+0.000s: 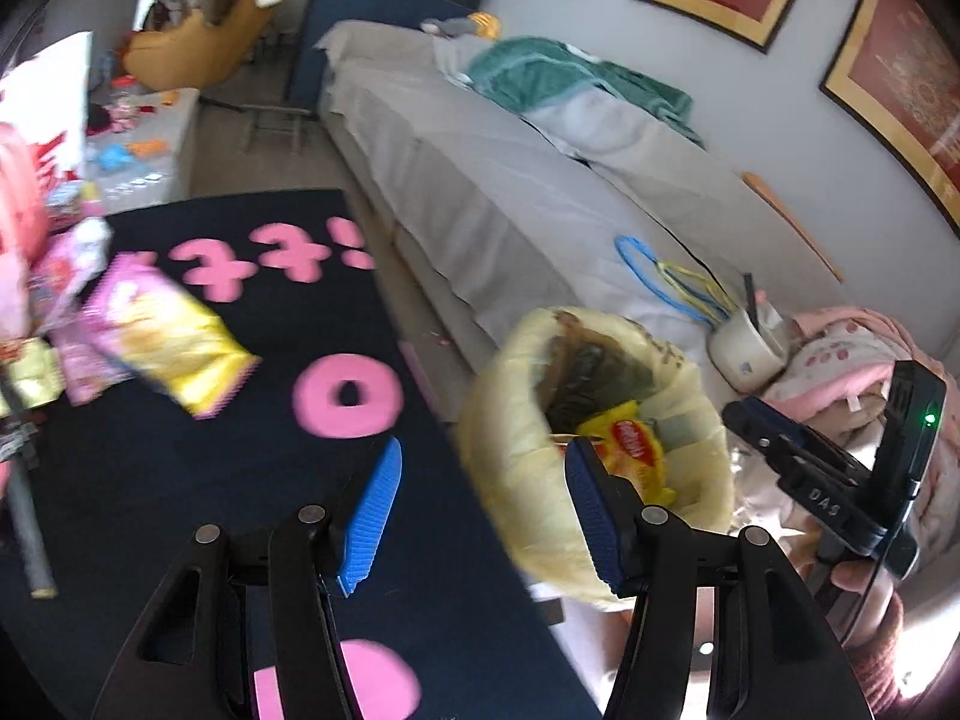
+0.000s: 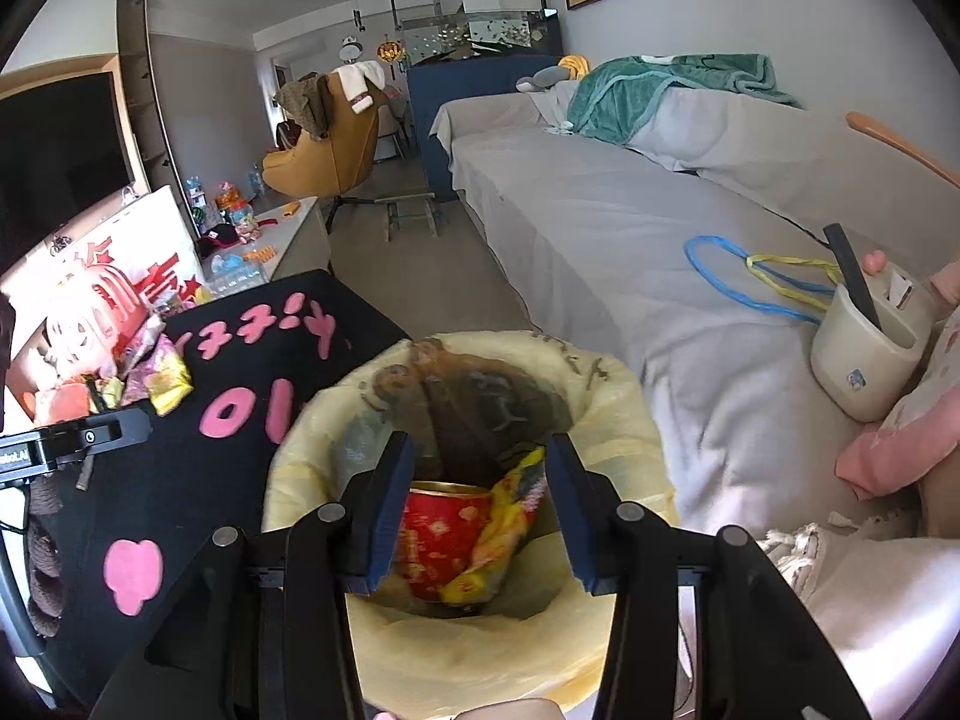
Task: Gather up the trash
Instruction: 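Open both tools to drop the cup and bag into the bin, then move both tools back over the table toward the snack pile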
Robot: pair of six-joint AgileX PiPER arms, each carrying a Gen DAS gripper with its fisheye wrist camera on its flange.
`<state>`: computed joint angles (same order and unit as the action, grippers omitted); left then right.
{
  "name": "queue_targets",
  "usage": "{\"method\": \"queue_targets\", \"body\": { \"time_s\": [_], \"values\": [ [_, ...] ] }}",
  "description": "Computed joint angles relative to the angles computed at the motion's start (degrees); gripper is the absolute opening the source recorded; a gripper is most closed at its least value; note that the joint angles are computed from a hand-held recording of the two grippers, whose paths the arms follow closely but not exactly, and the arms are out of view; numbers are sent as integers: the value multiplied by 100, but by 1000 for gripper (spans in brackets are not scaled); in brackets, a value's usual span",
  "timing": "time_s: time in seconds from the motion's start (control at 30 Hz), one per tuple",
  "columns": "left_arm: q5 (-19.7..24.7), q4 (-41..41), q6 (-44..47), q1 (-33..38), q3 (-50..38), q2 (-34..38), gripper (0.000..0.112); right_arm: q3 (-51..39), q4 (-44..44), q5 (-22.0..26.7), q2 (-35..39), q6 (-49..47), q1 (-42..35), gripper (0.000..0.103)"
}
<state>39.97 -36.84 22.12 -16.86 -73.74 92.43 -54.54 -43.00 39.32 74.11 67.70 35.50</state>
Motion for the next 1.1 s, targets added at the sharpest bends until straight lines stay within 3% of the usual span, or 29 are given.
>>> {"method": "queue_targets", "body": {
  "time_s": [0.2,0.5,0.67,0.83,1.1],
  "values": [
    [20,-90,522,870,768,-965,58,-684,-476,1000,341,615,1185,43],
    [827,-846,2092,2948,1480,-1921,58,-2255,-893,1866,1464,671,2657,43],
    [1384,-1205,2920,4356,1644,-2080,58,-3131,-729,1818,2131,356,2893,43],
    [1586,-1466,3598,5431,1742,-1996,58,-3907,-458,1634,2801,-38,2964,43],
    [1279,-1563,4127,6104,1887,-1440,58,-4400,280,1102,3455,-678,2878,43]
  ]
}}
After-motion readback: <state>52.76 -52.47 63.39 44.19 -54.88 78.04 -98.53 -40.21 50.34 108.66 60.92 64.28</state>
